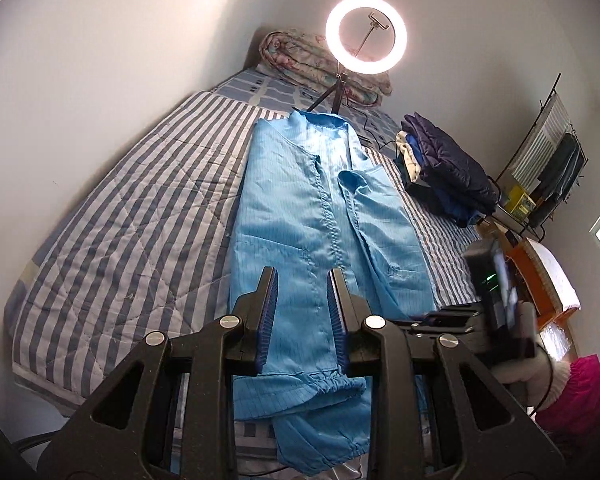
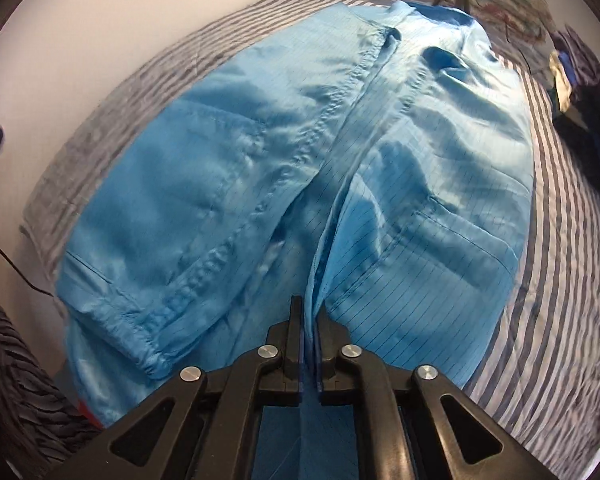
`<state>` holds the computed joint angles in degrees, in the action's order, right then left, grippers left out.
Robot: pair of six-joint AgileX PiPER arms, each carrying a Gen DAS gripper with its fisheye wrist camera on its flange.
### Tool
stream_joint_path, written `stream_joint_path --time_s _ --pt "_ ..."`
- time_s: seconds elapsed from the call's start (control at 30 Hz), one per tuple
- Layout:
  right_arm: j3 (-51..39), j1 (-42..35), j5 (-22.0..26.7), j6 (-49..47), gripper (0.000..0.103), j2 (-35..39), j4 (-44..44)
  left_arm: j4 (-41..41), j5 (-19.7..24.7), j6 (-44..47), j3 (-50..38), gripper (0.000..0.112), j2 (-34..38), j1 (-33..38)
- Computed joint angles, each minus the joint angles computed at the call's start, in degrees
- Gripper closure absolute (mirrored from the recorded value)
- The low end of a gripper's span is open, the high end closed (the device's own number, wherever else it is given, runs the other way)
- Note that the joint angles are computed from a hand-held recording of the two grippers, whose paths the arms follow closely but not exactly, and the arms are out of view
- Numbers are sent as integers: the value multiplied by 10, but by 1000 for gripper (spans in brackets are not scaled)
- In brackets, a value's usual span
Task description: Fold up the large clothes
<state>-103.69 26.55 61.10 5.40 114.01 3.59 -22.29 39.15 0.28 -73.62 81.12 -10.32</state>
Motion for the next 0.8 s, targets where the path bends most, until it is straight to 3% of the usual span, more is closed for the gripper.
stream_joint_path --time_s 0.03,0.07,0.23,0.33,0.57,0.8 --pt "21 -16 -16 -23 73 -21 43 -1 0 2 -1 88 2 -2" --pt "43 -31 -32 -47 70 -43 83 -1 2 2 -2 88 3 -4" --pt "186 -105 -93 -133 72 -180 200 -13 1 12 -1 88 14 -8" --pt "250 -158 -113 -133 77 -233 205 -20 1 14 -5 88 23 -9" --pt "307 -265 -104 -183 78 -211 268 -35 10 18 -18 88 47 -20" --pt "335 -277 -52 -259 78 -188 365 -34 10 10 -25 88 55 -20"
